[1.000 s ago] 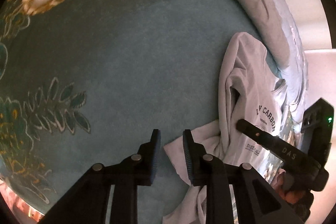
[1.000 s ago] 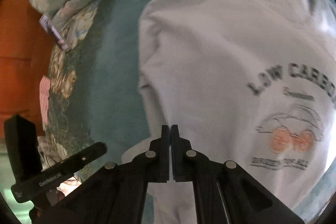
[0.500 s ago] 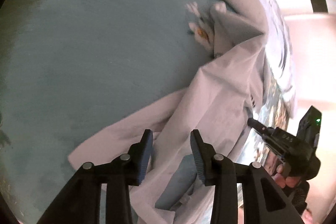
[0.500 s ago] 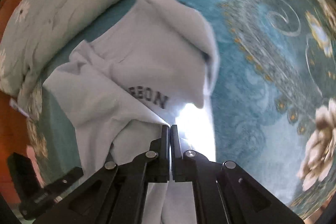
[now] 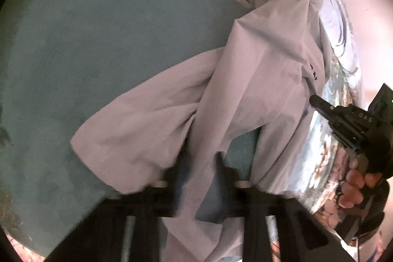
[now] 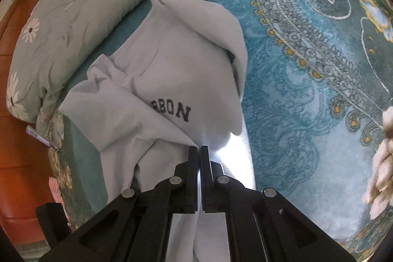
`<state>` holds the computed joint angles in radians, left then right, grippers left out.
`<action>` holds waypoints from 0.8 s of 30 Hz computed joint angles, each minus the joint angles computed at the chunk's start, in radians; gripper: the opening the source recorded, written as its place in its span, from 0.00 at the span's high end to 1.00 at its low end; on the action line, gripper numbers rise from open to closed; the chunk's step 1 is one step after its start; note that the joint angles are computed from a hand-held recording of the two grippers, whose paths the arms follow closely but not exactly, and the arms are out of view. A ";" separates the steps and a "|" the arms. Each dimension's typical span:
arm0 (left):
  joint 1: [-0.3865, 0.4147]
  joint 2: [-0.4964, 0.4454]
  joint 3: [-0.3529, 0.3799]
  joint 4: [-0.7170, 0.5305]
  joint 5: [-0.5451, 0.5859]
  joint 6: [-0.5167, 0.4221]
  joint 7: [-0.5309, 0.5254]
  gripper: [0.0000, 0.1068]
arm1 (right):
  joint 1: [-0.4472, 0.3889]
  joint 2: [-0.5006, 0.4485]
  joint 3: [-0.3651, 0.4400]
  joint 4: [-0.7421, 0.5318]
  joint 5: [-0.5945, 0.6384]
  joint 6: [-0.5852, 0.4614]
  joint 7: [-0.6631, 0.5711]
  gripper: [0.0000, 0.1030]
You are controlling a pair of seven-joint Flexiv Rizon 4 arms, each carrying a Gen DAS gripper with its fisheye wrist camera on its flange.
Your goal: Fold clothes
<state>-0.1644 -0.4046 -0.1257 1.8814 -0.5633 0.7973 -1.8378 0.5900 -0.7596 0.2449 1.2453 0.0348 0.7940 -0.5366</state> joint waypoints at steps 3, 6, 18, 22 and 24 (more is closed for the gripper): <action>0.008 0.034 -0.005 0.031 -0.046 0.055 0.020 0.97 | -0.009 0.001 0.014 -0.005 0.010 0.009 -0.030 0.99; 0.027 0.057 -0.004 0.018 -0.091 0.109 0.050 0.97 | -0.016 0.008 0.022 -0.009 0.016 0.024 -0.070 0.87; 0.130 0.017 0.238 -0.285 0.489 -0.040 -0.184 0.97 | -0.037 0.110 -0.029 0.148 -0.006 0.108 0.033 0.64; 0.119 -0.044 0.268 -0.363 0.627 -0.134 -0.261 0.96 | -0.058 0.126 -0.008 0.186 0.004 0.094 0.049 0.64; 0.116 -0.046 0.273 -0.376 0.663 -0.195 -0.295 0.97 | -0.064 0.123 0.003 0.190 0.013 0.085 0.049 0.64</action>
<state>-0.0488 -0.4504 0.1474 1.5050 0.1001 0.6023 -2.1328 0.5265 -0.6365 0.2476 1.4357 0.0474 0.8790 -0.4879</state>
